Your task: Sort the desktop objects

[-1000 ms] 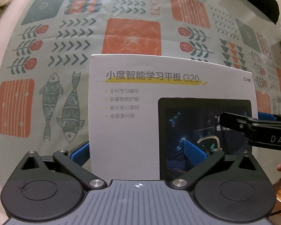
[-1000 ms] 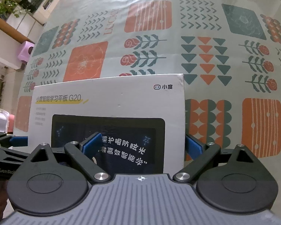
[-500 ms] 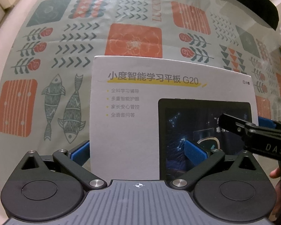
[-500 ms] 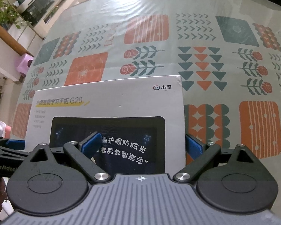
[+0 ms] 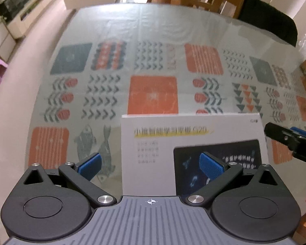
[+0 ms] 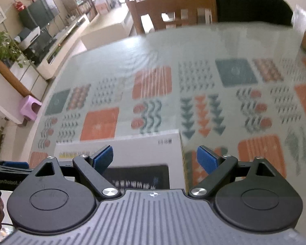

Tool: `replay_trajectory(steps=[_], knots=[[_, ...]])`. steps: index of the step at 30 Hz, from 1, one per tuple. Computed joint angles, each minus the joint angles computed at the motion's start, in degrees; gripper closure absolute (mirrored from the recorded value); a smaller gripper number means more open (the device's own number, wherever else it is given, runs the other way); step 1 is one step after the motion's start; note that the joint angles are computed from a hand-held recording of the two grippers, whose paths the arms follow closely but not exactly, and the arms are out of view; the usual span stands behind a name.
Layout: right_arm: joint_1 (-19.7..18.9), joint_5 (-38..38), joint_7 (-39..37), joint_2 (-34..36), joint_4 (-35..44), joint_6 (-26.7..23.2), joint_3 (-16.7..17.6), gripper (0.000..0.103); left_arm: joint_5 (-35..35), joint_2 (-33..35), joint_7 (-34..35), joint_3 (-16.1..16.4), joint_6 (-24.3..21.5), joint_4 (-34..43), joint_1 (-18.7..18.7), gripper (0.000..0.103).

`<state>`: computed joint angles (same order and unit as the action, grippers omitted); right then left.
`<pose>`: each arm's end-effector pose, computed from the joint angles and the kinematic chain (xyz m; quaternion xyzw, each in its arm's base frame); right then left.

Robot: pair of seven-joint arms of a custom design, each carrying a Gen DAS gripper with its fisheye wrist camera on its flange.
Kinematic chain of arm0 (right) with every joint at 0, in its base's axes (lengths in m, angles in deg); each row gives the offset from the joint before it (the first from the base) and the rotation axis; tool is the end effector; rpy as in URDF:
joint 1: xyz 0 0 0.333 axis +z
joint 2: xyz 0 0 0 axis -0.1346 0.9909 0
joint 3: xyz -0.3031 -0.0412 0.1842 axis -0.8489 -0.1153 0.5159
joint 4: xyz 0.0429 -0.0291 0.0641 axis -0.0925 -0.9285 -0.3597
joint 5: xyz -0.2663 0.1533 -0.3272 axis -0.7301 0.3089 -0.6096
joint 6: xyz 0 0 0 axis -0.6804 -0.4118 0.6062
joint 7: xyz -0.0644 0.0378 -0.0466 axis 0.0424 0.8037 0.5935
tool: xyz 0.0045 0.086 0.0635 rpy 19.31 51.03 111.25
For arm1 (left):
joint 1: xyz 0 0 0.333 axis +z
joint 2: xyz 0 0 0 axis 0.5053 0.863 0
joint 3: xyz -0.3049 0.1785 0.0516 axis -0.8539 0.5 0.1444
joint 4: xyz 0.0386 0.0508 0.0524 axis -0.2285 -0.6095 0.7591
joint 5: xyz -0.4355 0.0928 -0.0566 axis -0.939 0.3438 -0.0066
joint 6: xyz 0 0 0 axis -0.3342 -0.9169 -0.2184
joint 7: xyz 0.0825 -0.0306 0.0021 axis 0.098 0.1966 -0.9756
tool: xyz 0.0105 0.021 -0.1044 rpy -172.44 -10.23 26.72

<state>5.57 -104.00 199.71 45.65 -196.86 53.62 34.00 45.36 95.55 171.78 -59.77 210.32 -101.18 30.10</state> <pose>0.5256 0.2182 0.5745 -0.4178 0.8558 -0.1998 0.2304 0.7221 -0.1257 0.5853 -0.4326 0.8719 -0.2218 0.0595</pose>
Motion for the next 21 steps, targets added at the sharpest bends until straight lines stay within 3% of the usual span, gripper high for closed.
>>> replay_trajectory(steps=[10, 21], knots=[[1.02, 3.97, -3.3, 0.46, 3.69, -1.27, -0.51, 0.0, 1.53, -0.54, -1.38, -0.2, -1.12, 2.02, -0.86, 0.0], [1.48, 5.87, -5.58, -2.86, 2.74, -3.76, 0.24, 0.0, 1.62, -4.36, -5.74, 0.22, 0.15, -1.32, -1.61, 0.0]])
